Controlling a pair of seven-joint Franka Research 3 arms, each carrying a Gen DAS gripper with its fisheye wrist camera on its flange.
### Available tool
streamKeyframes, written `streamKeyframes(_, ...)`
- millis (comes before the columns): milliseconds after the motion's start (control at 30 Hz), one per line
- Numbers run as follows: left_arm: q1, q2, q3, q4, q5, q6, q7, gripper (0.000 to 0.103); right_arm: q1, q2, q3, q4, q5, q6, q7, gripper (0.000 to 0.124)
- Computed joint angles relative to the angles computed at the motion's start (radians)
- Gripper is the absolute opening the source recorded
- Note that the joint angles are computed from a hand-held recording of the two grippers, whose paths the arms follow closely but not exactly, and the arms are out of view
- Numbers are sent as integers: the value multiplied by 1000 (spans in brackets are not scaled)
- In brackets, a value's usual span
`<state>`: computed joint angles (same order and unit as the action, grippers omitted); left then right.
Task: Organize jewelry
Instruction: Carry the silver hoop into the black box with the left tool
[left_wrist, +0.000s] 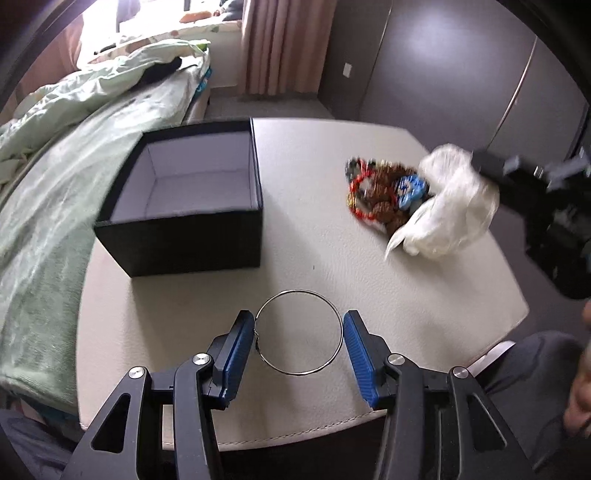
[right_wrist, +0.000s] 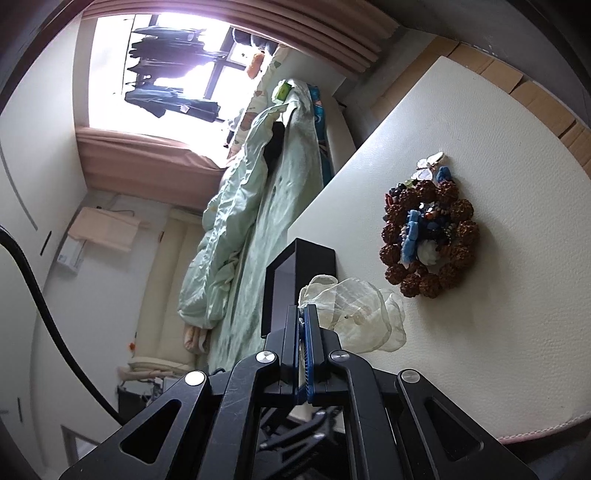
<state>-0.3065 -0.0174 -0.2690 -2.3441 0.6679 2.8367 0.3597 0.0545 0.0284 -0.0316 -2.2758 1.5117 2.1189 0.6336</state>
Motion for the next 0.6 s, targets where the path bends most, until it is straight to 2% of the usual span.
streamKeyframes(333, 37, -110, -2, -26, -32, 49, 33, 52, 6, 5, 6, 17, 33, -43, -38, 4)
streamKeyframes(600, 80, -124, 29, -8, -114, 52, 172, 52, 28, 19, 26, 72, 48, -81, -77, 4)
